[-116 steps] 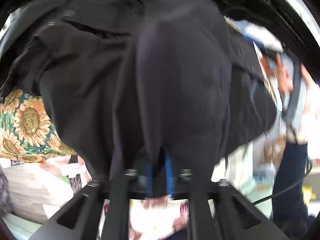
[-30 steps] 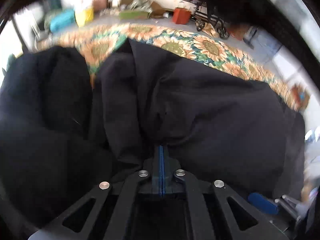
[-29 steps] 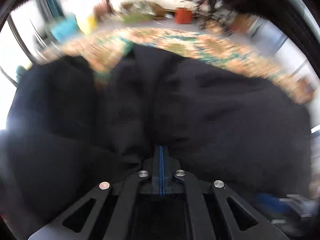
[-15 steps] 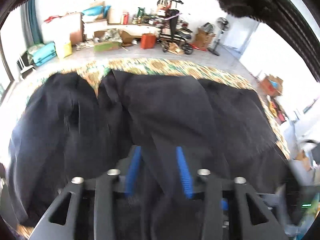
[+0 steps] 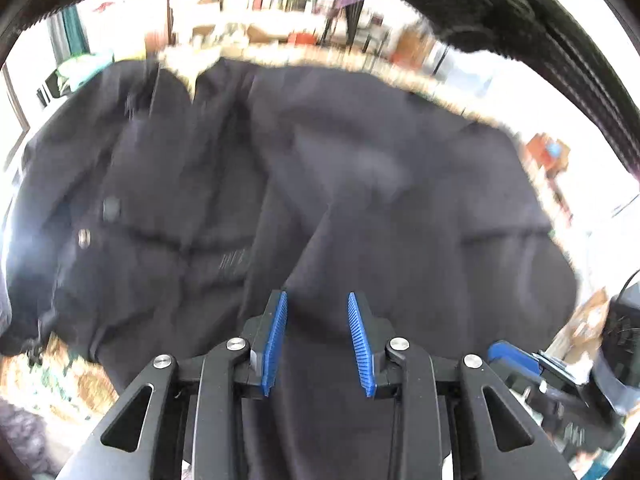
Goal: Fold clothes
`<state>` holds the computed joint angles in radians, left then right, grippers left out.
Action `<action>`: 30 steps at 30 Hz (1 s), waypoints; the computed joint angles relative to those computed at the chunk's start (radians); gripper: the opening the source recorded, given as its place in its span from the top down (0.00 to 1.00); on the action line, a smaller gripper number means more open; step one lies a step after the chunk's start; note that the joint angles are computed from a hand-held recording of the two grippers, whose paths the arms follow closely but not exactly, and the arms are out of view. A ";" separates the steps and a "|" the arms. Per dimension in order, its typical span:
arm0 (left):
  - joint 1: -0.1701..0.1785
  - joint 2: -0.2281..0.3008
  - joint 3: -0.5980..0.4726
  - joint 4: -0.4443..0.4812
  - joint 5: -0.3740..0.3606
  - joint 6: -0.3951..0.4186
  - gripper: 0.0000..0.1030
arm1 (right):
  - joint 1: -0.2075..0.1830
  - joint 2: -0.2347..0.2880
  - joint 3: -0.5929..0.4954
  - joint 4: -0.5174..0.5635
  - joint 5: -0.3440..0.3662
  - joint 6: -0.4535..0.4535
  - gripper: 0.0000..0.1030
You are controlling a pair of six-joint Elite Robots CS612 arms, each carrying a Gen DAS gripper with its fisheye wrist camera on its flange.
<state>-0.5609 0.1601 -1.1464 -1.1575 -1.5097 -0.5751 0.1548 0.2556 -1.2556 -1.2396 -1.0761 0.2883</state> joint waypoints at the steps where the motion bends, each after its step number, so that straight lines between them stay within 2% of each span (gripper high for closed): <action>1: 0.000 -0.002 0.011 -0.014 0.010 -0.011 0.63 | -0.011 0.017 -0.041 -0.013 -0.051 0.069 0.46; 3: -0.002 -0.007 0.048 0.023 0.038 -0.042 0.56 | -0.042 0.051 -0.124 -0.005 -0.173 0.222 0.36; 4: 0.000 -0.026 0.100 0.081 0.051 -0.059 0.56 | -0.059 0.071 -0.169 0.013 -0.214 0.305 0.36; 6: -0.004 -0.064 0.181 0.161 0.066 -0.045 0.56 | -0.102 0.115 -0.265 0.049 -0.260 0.485 0.36; 8: -0.009 -0.104 0.254 0.207 0.076 -0.029 0.56 | -0.141 0.164 -0.356 0.068 -0.271 0.626 0.36; 9: -0.013 -0.129 0.287 0.212 0.077 -0.026 0.56 | -0.154 0.183 -0.388 0.077 -0.275 0.669 0.38; 10: -0.017 -0.154 0.322 0.216 0.078 -0.024 0.56 | -0.157 0.193 -0.402 0.090 -0.285 0.683 0.32; 11: -0.019 -0.168 0.335 0.199 0.071 -0.019 0.56 | -0.161 0.202 -0.415 0.104 -0.295 0.698 0.31; 14: -0.026 -0.185 0.330 0.067 0.045 0.009 0.56 | -0.171 0.231 -0.453 0.144 -0.324 0.741 0.31; 15: -0.028 -0.189 0.332 0.028 0.048 0.003 0.55 | -0.185 0.241 -0.470 0.152 -0.310 0.749 0.31; 17: -0.029 -0.187 0.331 -0.050 0.079 -0.043 0.49 | -0.235 0.262 -0.504 0.154 -0.218 0.743 0.31; 18: -0.028 -0.178 0.315 -0.061 0.097 -0.074 0.42 | -0.245 0.269 -0.510 0.153 -0.185 0.729 0.33; 19: -0.028 -0.167 0.294 -0.061 0.113 -0.114 0.42 | -0.247 0.272 -0.513 0.144 -0.168 0.713 0.37; 23: -0.004 -0.091 0.182 -0.064 0.087 -0.274 0.42 | -0.227 0.263 -0.501 0.023 -0.154 0.651 0.44; 27: 0.027 -0.002 0.015 -0.020 0.089 -0.414 0.42 | -0.192 0.202 -0.442 -0.111 -0.167 0.506 0.44; 30: 0.053 0.058 -0.112 0.009 0.114 -0.511 0.42 | -0.158 0.150 -0.355 -0.100 -0.111 0.394 0.45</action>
<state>-0.5075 0.2180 -1.2586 -1.1490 -1.3953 -1.0864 -0.0027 0.4060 -1.6109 -1.3393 -1.1870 0.6822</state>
